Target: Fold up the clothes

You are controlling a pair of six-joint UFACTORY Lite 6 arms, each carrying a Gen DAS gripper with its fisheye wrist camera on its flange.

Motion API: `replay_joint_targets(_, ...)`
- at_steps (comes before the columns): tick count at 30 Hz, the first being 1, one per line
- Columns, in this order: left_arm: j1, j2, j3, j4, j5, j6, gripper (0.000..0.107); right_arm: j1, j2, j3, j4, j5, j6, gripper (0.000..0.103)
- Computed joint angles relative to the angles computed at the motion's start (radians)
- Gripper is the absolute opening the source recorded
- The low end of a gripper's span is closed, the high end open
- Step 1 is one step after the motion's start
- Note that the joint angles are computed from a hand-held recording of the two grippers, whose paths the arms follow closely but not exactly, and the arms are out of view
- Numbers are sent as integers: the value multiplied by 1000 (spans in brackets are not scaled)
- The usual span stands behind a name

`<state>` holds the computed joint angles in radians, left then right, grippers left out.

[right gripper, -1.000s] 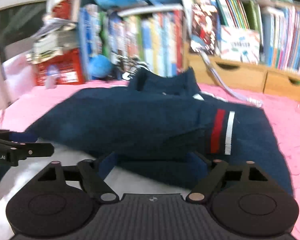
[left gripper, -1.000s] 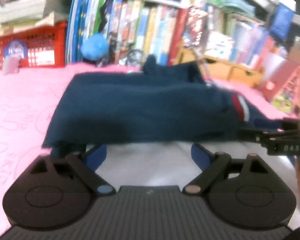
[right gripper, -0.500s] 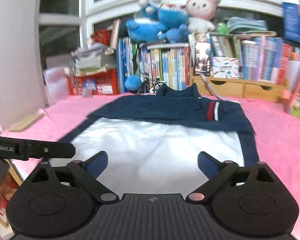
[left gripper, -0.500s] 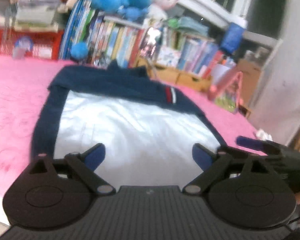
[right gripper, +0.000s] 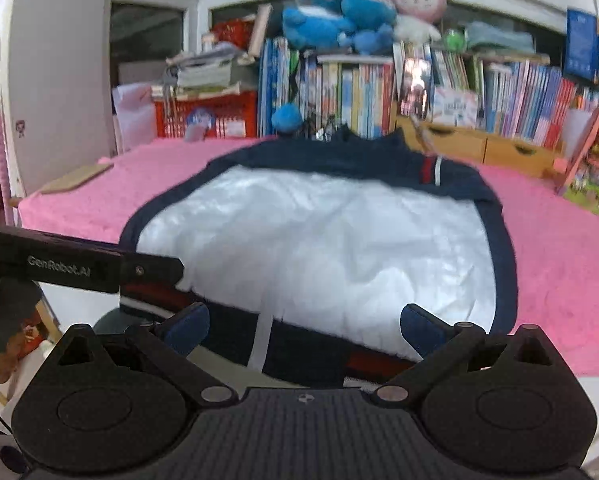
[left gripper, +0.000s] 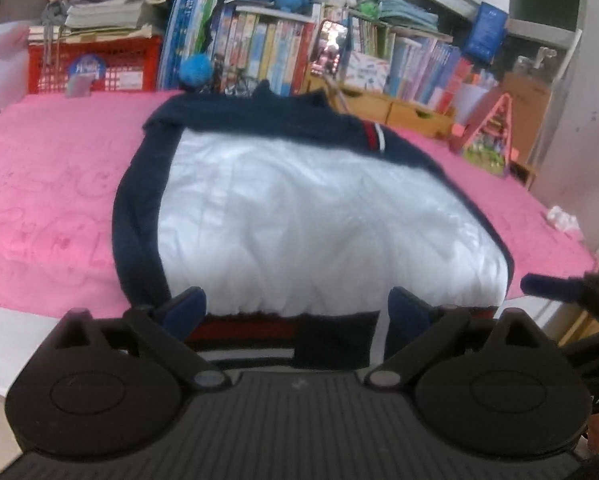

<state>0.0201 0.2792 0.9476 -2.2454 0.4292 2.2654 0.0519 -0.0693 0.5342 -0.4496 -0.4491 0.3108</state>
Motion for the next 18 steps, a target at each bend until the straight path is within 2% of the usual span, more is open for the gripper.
replay_joint_targets(6,-22,10,3,-16,-39,22,98,-17,54,28,-32,23,59,103)
replay_joint_targets(18,-36,12,-3,-25,-57,51,98,-22,90,50,-87,35,85,103)
